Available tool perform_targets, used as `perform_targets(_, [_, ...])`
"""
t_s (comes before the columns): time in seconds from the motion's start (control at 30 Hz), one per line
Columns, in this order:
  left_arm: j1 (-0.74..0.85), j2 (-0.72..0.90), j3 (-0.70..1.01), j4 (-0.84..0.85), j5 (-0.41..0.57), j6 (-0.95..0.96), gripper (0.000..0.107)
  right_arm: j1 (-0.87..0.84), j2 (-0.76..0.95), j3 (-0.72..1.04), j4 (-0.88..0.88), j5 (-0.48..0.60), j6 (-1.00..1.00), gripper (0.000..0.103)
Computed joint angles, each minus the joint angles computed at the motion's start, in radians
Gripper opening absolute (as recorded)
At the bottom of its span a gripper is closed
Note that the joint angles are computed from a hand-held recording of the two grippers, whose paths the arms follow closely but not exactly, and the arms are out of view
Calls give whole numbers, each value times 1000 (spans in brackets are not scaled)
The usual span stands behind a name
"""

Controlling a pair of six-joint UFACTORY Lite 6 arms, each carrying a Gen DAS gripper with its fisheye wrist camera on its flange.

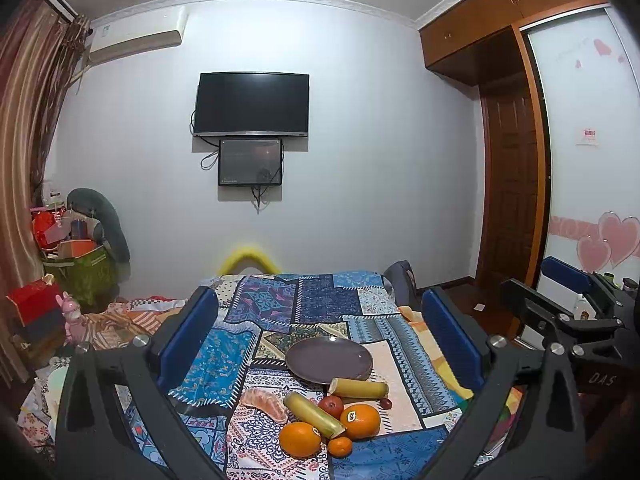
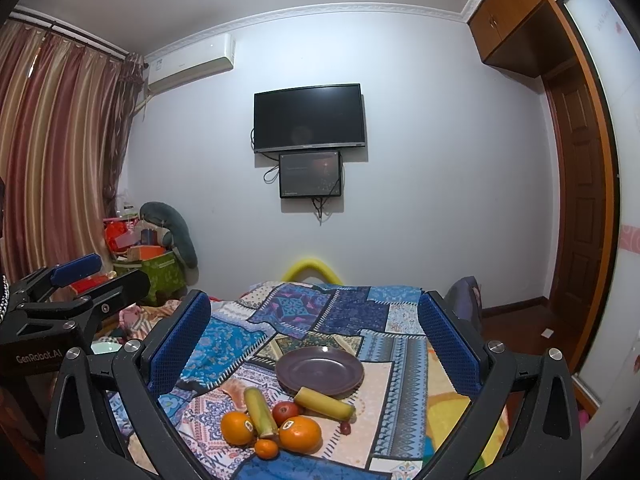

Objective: Organize fruits

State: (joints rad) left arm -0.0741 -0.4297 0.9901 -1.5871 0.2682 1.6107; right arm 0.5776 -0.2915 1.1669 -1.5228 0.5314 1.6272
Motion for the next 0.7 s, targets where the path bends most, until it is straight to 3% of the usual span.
perform_targets(0.7, [-2,6,10,20,-6,-17,103,-6,-6,4,13,-10,-9,103])
